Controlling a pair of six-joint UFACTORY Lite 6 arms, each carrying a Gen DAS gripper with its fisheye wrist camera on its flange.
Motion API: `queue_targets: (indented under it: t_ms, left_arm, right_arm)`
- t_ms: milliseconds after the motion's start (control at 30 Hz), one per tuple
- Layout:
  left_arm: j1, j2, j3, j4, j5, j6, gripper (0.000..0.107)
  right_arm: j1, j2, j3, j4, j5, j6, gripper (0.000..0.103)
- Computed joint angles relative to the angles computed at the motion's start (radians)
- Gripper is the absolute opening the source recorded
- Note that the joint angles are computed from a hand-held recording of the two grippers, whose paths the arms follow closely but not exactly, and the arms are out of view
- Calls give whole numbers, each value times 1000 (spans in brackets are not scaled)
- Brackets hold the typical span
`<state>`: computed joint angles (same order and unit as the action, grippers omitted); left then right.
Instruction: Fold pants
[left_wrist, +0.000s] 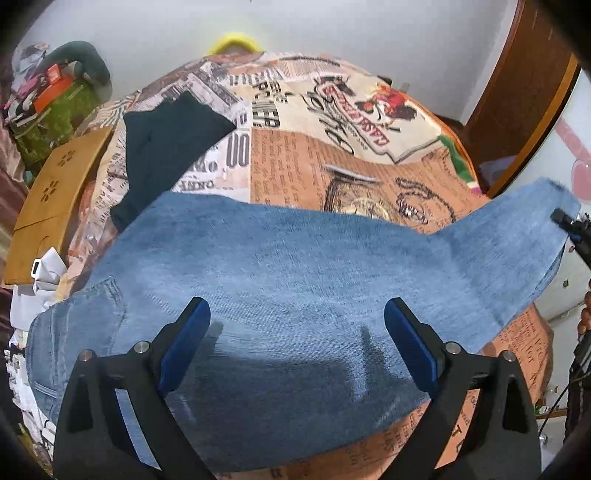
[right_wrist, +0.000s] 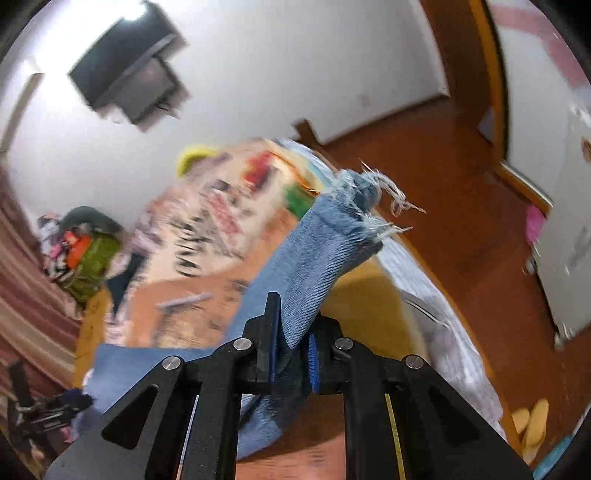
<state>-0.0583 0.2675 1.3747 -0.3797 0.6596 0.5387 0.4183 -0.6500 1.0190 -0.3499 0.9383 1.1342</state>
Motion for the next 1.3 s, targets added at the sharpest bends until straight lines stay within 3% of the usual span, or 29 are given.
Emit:
queue_targets:
  t_ms: [233, 433, 700, 833, 933, 1033, 1133, 1300]
  left_arm:
    - [113, -101, -30, -147, 61, 178, 97]
    - [221, -179, -59, -235, 111, 327, 97]
    - [354, -193, -53, -306, 164, 436, 97]
    - [398, -171, -37, -311, 178, 447, 97]
    - [408, -163, -30, -311, 178, 442, 97]
    - [411, -156, -23, -314, 178, 436, 97]
    - [405, -151, -17, -311, 177, 426, 97]
    - [350, -142, 2, -281, 175, 379, 97]
  right_arm:
    - [336, 326, 366, -247, 39, 190, 10]
    - [441, 623, 600, -284, 0, 182, 10]
    - [487, 940, 832, -118, -56, 32, 12]
    - [499, 1085, 965, 48, -39, -129, 21]
    - [511, 1116, 1006, 126, -25, -195, 30]
    - [515, 1069, 948, 163, -83, -201, 48]
    - [519, 1034, 928, 142, -98, -188, 49]
    - [529, 1011, 943, 55, 1, -178, 49]
